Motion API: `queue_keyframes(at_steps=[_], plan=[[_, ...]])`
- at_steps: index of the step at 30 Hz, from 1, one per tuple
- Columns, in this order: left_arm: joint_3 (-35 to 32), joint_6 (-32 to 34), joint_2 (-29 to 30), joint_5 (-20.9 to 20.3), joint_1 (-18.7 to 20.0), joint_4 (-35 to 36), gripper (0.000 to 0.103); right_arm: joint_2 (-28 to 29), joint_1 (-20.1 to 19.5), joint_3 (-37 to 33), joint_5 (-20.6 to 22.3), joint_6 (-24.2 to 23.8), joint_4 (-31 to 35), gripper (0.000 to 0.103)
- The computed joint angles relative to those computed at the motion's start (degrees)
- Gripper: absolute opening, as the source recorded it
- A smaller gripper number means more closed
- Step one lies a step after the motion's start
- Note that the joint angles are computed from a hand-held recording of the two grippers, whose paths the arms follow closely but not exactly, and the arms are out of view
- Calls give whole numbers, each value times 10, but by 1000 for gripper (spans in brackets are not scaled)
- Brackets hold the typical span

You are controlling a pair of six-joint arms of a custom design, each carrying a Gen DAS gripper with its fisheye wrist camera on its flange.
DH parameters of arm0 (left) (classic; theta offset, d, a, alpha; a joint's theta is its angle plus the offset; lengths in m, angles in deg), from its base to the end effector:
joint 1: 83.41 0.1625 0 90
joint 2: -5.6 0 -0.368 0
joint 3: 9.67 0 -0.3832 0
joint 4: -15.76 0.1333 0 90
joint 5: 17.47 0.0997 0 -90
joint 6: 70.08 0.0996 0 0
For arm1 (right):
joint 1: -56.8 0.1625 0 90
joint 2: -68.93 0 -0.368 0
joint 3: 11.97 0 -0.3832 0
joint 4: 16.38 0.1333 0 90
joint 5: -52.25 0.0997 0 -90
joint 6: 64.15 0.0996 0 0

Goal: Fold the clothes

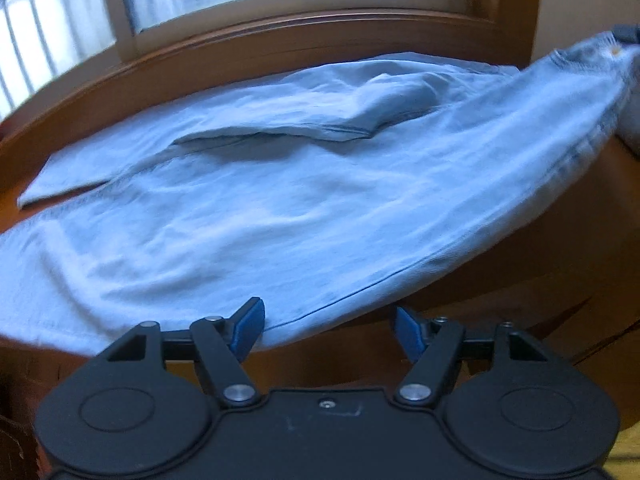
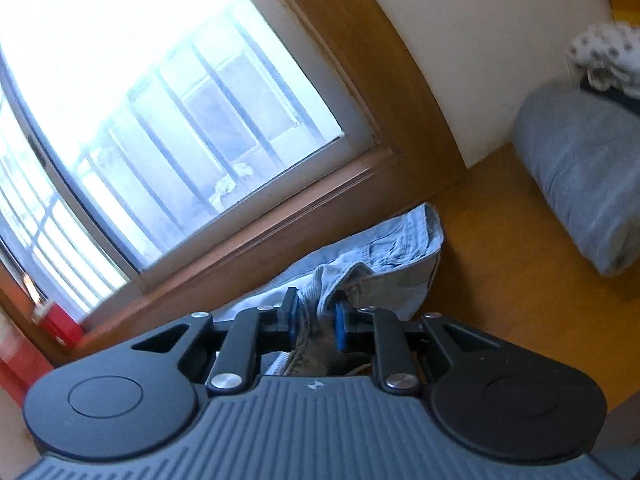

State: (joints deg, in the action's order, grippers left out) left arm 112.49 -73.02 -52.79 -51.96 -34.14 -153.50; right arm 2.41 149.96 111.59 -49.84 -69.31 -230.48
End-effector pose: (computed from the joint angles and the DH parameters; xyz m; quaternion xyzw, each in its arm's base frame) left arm -0.1457 -0.4993 0.1044 0.2246 0.8499 -0.2823 0.3840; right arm 0.1389 -0.4767 0.2324 0.0021 -0.8310 0.5477 0.0974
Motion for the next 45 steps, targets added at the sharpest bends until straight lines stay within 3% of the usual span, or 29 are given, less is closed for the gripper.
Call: queue_keyframes(at_steps=[2,3,4,5,7,11,16,20,24,29,34,36,40,45], plan=[[-2,53,35,26,-4,-77,66,1,4,-2,-4,-3,-3,18],[-3,72,47,40,-6,-105,47,2,6,-3,-6,-5,-5,18],[-7,71,50,43,-4,-109,12,2,8,-3,-9,-8,-7,18],[-11,66,52,46,-2,-107,5,1,10,-2,-13,-16,-9,18],[-3,60,32,34,-5,-115,3,0,15,0,-22,-31,-13,18],[40,37,-56,34,-45,-100,2,3,27,7,-54,-67,-27,18],[68,-80,-166,74,-110,63,3,-18,30,61,-88,-88,-38,18],[45,-121,-186,84,-132,163,4,-33,27,100,-102,-74,-51,18],[7,-51,-160,99,-135,136,7,-38,23,120,-100,-56,-100,18],[-68,100,-108,68,-102,22,8,-33,13,116,-84,-46,-132,18],[-128,191,-79,7,-67,-19,8,2,30,90,-117,-45,-181,18],[-154,201,-72,-23,-46,-10,9,8,42,75,-135,-55,-184,19],[-218,230,-28,-57,2,-13,25,34,51,27,-165,-101,-165,19],[-336,193,45,-117,72,81,23,75,37,-48,-187,-92,-109,19]])
